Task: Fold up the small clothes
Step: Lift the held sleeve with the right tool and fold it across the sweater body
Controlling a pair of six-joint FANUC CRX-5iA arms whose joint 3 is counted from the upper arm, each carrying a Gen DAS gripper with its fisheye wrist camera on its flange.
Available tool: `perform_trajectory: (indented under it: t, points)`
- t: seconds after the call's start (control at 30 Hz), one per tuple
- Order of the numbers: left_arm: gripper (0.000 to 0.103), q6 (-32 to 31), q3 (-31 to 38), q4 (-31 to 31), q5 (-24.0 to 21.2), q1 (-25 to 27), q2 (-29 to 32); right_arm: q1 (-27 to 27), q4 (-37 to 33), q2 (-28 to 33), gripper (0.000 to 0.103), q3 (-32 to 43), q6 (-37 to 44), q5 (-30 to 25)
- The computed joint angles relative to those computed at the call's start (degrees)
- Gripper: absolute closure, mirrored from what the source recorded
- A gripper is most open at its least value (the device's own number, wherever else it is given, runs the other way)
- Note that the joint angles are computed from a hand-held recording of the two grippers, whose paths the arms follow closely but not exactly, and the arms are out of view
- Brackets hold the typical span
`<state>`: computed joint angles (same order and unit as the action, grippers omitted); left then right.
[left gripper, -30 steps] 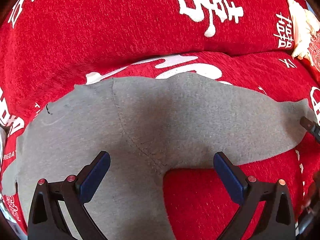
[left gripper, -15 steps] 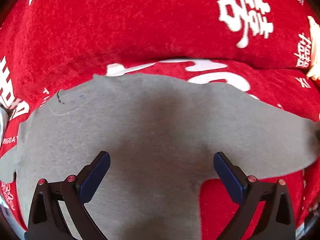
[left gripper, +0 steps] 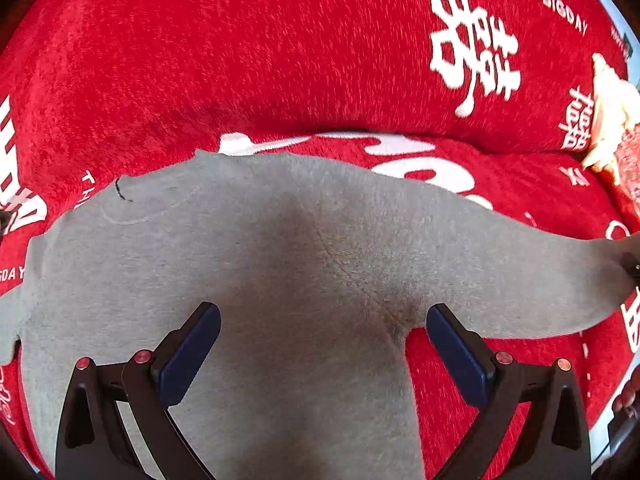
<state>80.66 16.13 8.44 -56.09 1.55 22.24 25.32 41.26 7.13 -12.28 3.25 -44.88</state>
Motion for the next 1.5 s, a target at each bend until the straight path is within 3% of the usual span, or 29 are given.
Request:
perform_trajectory:
  t: [0.5, 0.7, 1.5]
  points:
    - [0.0, -8.8, -11.7, 9.6, 3.9, 8.3, -7.4, 6.1, -1.4, 1.6, 0.095, 8.8, 2.8, -3.8]
    - [0.0, -11.1, -15.1, 7.7, 4.8, 11.2, -9.4, 8.9, -2.0, 3.6, 0.095, 13.4, 3.8, -5.9]
    - [0.0, -22.1, -23.6, 17.3, 6.1, 23.7, -12.4, 19.6, -6.6, 22.4, 0.095, 40.6, 13.6, -13.8]
